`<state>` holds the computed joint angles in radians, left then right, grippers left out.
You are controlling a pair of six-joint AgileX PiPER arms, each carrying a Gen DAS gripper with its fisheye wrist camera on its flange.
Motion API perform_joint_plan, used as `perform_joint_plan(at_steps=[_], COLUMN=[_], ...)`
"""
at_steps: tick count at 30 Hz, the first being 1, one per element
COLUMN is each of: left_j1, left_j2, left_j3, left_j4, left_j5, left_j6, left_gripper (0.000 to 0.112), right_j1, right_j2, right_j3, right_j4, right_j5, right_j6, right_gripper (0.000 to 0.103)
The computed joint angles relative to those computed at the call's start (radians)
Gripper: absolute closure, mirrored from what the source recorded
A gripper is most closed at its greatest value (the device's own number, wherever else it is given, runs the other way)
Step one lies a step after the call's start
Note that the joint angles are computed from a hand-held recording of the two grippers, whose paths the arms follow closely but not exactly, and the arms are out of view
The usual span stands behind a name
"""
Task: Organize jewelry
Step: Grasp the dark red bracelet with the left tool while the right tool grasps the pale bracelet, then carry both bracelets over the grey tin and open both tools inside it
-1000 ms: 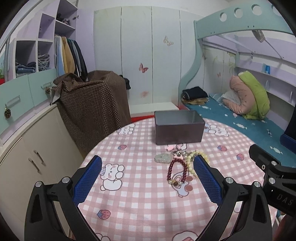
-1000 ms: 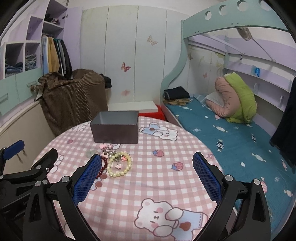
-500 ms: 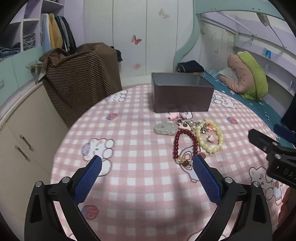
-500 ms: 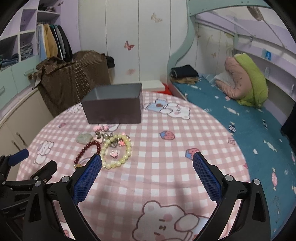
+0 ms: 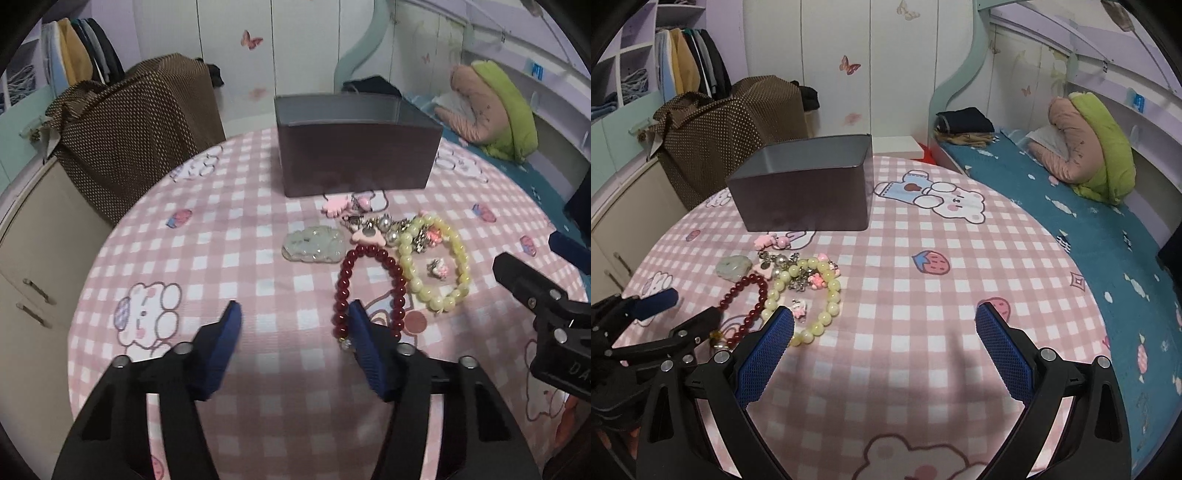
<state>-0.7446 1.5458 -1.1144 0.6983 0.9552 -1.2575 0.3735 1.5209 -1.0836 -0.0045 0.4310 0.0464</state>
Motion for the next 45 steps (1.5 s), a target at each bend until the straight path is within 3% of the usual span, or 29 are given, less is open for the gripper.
perform_joint_plan(at_steps=[4,8,24,25,27,29,34,39,41,45], left_j1=[0.006,-0.003,0.023,0.026,0.028,0.031,0.044,0.058,0.066,0.079], left_j2=[0.004,0.022,-0.079,-0.085,-0.095,-0.101,-0.112,-0.119,-0.121,-0.125], left_j3=[0.003,-0.016,0.038,0.040,0.042,0.044,0.053,0.043,0.031,-0.004], left_j4=[0.011,0.015,0.038,0.034,0.034,0.035,0.020,-0.001,-0.018,-0.046], left_j5=[-0.029,-0.034,-0.142,-0.150,-0.155,-0.156,-0.182,-0.199,-0.208,-0.210], left_j6=[-0.003,0.019,0.017,0.022,0.023,0.021,0.037,0.072,0.099,0.158], left_gripper=[0.076,0.106,0.106,0.106,0.106,0.106,0.106,0.106,0.106,0.106], right_j1=[0.002,0.002,0.013,0.011,0.002,-0.007,-0.010,-0.001,-0.003,-0.009], right_j2=[0.028,0.043,0.131,0.134,0.141,0.151,0.188,0.198,0.204,0.190], right_j3=[-0.026,-0.036,-0.118,-0.122,-0.129,-0.142,-0.184,-0.193,-0.199,-0.195], right_j4=[-0.004,0.011,0.116,0.140,0.164,0.164,0.191,0.241,0.268,0.330], right_j5=[0.014,0.020,0.075,0.078,0.081,0.085,0.113,0.121,0.129,0.136], right_j6=[0.003,-0.009,-0.097,-0.116,-0.126,-0.115,-0.153,-0.228,-0.261,-0.322], right_gripper=[0.007,0.007,0.009,0.012,0.034,0.035,0.054,0.088,0.093,0.093])
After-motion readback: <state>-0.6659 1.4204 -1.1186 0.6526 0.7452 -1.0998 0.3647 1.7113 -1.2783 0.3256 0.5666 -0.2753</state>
